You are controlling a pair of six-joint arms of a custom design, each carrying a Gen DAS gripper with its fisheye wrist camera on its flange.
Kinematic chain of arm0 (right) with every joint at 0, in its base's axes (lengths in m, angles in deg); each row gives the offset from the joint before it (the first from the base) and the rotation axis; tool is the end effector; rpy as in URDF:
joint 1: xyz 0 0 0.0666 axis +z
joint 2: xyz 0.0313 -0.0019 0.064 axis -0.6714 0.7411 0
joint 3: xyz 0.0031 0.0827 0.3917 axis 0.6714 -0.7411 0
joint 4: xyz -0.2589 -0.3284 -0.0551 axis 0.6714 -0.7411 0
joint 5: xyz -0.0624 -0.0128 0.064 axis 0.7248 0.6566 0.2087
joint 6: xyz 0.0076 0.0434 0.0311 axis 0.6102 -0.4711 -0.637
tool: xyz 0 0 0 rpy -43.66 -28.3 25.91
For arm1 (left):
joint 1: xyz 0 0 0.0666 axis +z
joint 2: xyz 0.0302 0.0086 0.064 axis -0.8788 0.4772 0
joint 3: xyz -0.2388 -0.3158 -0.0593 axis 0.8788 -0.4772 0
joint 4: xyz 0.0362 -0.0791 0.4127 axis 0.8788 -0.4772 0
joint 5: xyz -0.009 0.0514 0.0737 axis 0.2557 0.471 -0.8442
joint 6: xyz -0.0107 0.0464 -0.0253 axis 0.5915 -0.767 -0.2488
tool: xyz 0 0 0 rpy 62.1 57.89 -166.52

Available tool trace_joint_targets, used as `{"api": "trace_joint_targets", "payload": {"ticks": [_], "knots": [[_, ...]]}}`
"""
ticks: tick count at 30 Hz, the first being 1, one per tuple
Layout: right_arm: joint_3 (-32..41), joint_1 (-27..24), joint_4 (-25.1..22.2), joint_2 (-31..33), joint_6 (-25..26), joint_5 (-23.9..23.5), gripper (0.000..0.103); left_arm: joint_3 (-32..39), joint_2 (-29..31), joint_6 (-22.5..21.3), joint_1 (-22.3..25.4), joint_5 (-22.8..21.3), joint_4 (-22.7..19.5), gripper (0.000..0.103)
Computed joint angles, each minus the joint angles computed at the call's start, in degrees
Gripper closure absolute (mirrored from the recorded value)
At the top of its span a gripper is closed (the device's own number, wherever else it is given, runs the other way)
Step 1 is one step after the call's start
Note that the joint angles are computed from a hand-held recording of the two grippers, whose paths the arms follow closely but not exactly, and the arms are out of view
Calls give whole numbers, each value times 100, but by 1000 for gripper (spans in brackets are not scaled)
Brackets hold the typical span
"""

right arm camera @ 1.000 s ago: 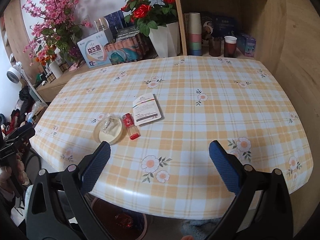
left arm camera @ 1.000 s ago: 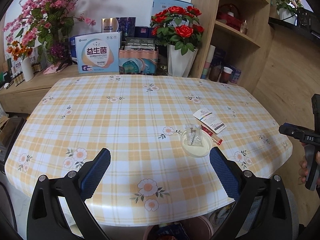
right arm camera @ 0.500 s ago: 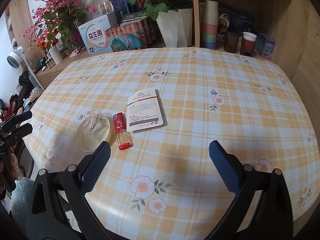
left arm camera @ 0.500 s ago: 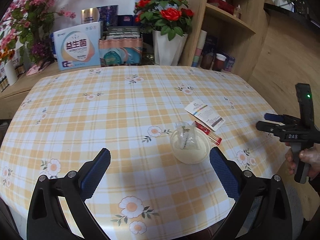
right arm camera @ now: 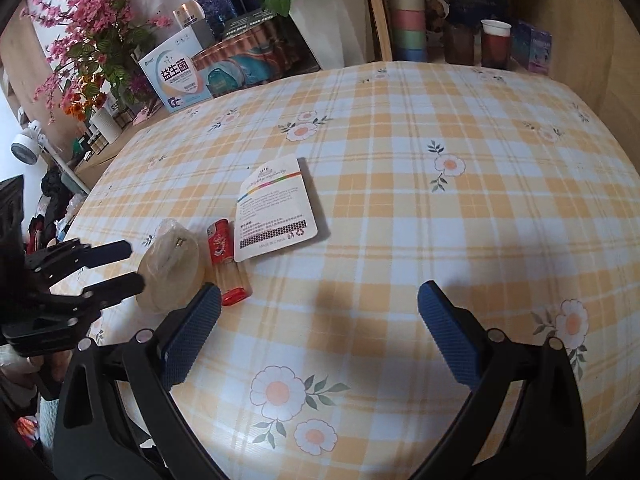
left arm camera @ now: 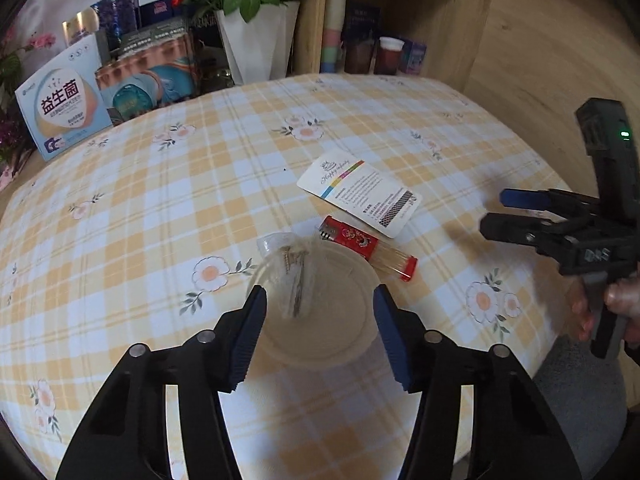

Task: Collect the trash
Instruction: 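Grasp the clear wrapper lying in the white bowl with the left tool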

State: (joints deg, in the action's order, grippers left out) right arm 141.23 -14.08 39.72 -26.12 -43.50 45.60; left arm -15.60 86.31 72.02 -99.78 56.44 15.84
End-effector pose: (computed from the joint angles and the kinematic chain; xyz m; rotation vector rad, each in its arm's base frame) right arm 0.3385 0.1830 0.3861 -0.1791 2.5049 0.4473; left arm 0.3293 -0.2557 0.3951 0.4952 2.4682 -0.2450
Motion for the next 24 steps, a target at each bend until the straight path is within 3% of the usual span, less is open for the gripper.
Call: {"api": "trace_joint_targets", "payload": {"ticks": [6,10,11,12,14,16,18,21,24], "knots": [[-62,16,3,12,77,-72,6,213,403,-105,19,-245,-41,51],[-63,-46,23,36,32,-168,6,231,516,-57,78,-179,-52,52],[-55,-41,39,40,42,-175,6,193,508,-11,100,-151,-19,54],[-49,-32,53,43,60,-178,6,159,500,26,102,-185,-8,63],[-24,0,69,84,96,-238,7,45,426,86,147,-130,126,66],[36,51,44,174,149,-310,15,30,399,84,150,-102,127,73],[83,105,22,240,211,-318,16,12,357,17,147,-122,97,78],[151,201,43,318,234,-337,19,-105,221,-8,213,-99,90,80],[205,330,71,393,243,-367,21,-330,-66,304,384,134,224,81]]}}
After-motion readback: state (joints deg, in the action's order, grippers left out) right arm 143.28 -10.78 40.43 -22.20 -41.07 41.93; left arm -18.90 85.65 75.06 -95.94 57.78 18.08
